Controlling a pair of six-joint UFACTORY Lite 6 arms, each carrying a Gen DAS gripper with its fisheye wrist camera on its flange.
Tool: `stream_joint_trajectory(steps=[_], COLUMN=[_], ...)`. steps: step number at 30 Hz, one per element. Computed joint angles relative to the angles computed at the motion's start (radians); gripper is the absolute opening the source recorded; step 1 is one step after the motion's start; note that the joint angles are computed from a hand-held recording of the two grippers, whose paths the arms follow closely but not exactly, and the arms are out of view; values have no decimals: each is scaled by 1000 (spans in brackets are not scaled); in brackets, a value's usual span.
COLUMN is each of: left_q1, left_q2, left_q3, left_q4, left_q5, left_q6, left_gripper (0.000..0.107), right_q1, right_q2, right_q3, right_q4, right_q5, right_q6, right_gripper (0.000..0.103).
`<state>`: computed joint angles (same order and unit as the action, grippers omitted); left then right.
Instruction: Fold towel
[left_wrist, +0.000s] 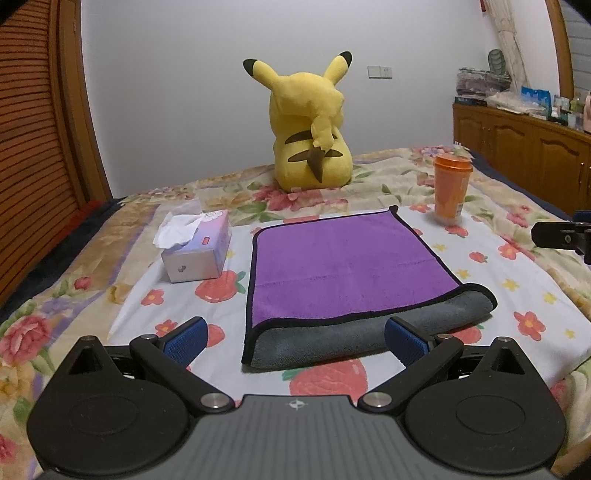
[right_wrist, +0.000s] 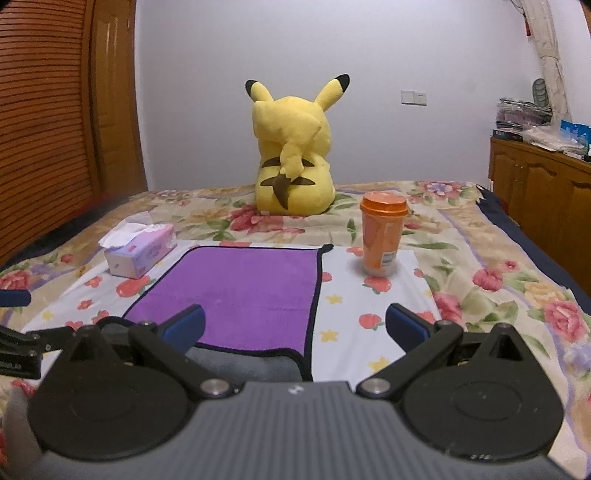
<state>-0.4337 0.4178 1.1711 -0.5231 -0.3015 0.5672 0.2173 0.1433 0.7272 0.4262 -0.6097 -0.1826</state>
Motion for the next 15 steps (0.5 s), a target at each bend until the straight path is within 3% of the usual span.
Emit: stream_joint_trajectory(steps=[15], left_q1=[76], left_q2=[136], left_q3=[182], left_q4=[238], left_q5=[123], left_q6=[-218], left_gripper=[99], right_q1=[-73], right_q2=[210], right_q3=[236], right_q4=[-209], right_q5=[151], right_q6=[60], right_gripper=[103])
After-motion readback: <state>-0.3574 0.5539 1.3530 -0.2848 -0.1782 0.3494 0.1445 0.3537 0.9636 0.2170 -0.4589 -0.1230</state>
